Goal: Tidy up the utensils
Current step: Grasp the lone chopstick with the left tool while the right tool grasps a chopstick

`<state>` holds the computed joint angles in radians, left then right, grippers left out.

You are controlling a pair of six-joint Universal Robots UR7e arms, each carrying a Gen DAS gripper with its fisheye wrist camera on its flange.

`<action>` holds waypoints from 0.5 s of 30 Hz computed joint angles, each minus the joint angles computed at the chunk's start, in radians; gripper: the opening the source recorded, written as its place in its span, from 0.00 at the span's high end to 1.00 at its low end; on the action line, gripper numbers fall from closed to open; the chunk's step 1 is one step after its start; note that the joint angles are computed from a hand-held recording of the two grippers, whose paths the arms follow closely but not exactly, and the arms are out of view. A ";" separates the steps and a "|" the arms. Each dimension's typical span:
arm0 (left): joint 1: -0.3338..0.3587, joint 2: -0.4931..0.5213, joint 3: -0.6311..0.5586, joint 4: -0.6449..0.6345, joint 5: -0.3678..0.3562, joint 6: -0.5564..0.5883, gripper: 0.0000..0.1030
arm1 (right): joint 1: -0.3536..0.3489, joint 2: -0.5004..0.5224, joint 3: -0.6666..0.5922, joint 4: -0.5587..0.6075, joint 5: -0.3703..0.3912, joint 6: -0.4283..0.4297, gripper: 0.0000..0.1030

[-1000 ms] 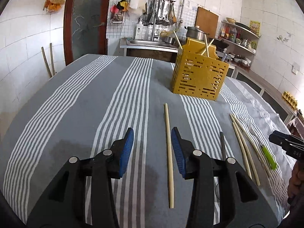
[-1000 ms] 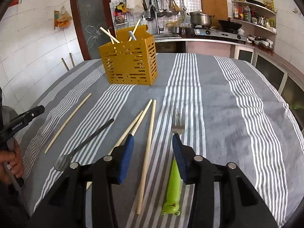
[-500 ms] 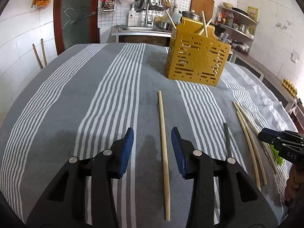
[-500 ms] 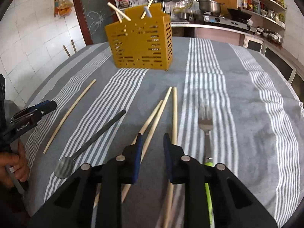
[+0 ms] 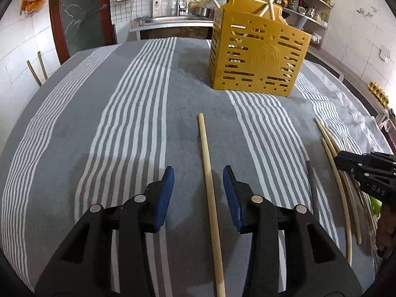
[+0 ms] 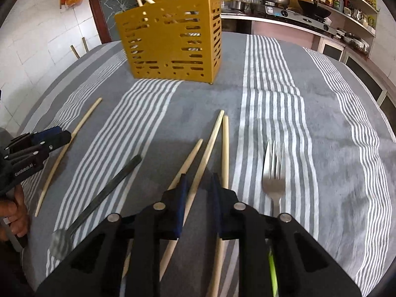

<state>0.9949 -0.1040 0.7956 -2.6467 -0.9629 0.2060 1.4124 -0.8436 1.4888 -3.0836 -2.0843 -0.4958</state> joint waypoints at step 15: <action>0.011 0.239 -0.512 0.399 0.012 -0.041 0.63 | 0.014 0.089 -0.189 0.140 -0.085 0.027 0.82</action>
<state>1.0054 0.1352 0.2831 -2.2481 -0.9513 0.1652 1.4267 -0.7542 1.3001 -2.9438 -2.1691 -0.4693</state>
